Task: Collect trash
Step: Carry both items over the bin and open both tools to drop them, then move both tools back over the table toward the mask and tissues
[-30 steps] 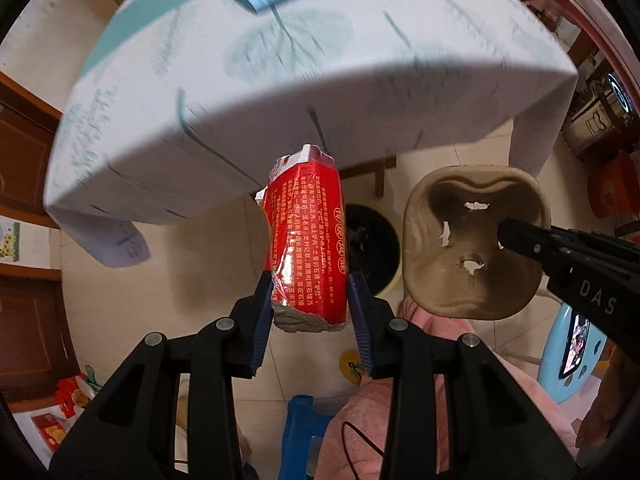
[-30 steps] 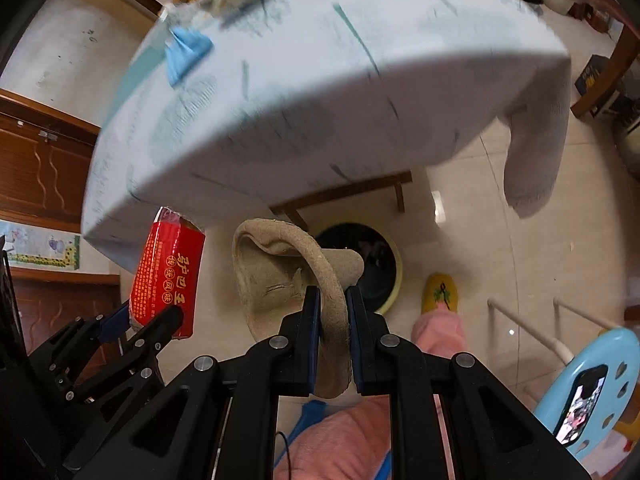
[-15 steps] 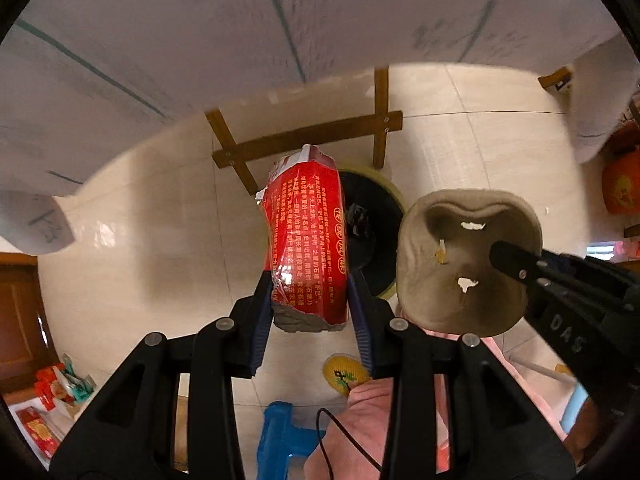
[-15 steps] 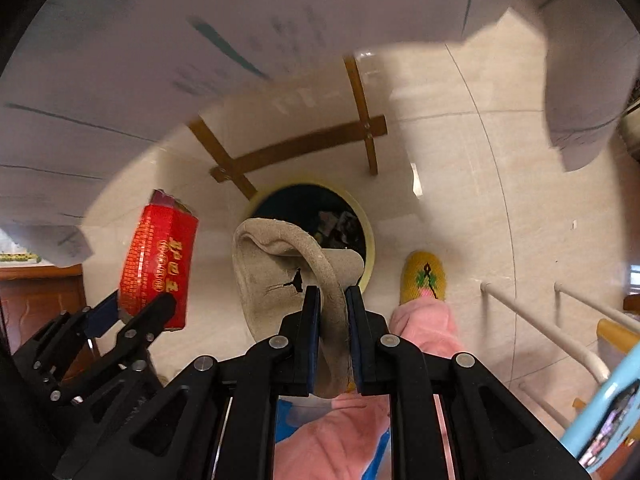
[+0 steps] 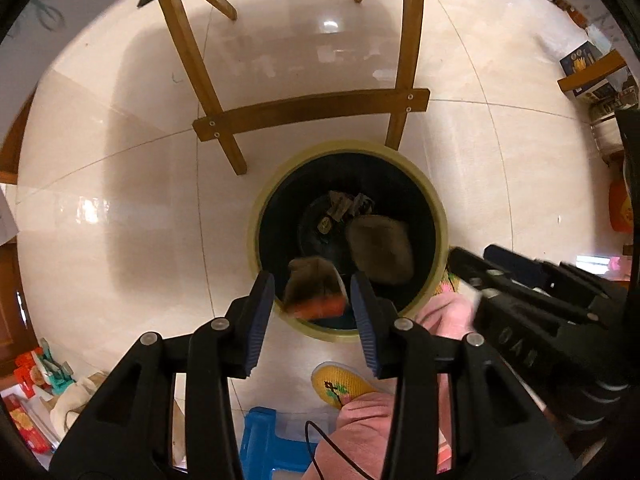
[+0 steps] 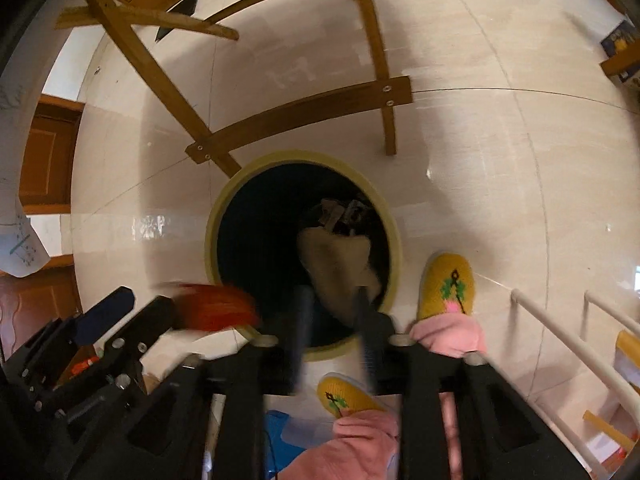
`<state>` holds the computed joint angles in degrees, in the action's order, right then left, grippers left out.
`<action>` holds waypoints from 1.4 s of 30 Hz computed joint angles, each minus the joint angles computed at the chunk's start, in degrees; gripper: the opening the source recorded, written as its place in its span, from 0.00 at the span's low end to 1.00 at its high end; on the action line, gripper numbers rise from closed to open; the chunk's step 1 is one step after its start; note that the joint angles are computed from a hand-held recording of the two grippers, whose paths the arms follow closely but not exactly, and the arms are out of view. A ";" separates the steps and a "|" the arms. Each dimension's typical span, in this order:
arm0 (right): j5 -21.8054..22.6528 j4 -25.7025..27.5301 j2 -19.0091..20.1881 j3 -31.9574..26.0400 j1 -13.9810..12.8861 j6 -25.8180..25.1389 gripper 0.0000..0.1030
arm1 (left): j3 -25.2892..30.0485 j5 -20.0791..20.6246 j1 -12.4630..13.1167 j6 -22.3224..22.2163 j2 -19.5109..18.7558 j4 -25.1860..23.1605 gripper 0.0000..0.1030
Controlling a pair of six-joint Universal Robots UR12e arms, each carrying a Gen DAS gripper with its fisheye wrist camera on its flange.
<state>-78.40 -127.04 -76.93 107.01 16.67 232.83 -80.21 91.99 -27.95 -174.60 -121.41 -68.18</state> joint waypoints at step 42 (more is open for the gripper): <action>-11.87 20.38 -9.27 -25.63 0.73 -15.16 0.48 | 21.92 -6.87 3.25 -5.91 7.87 -15.90 0.47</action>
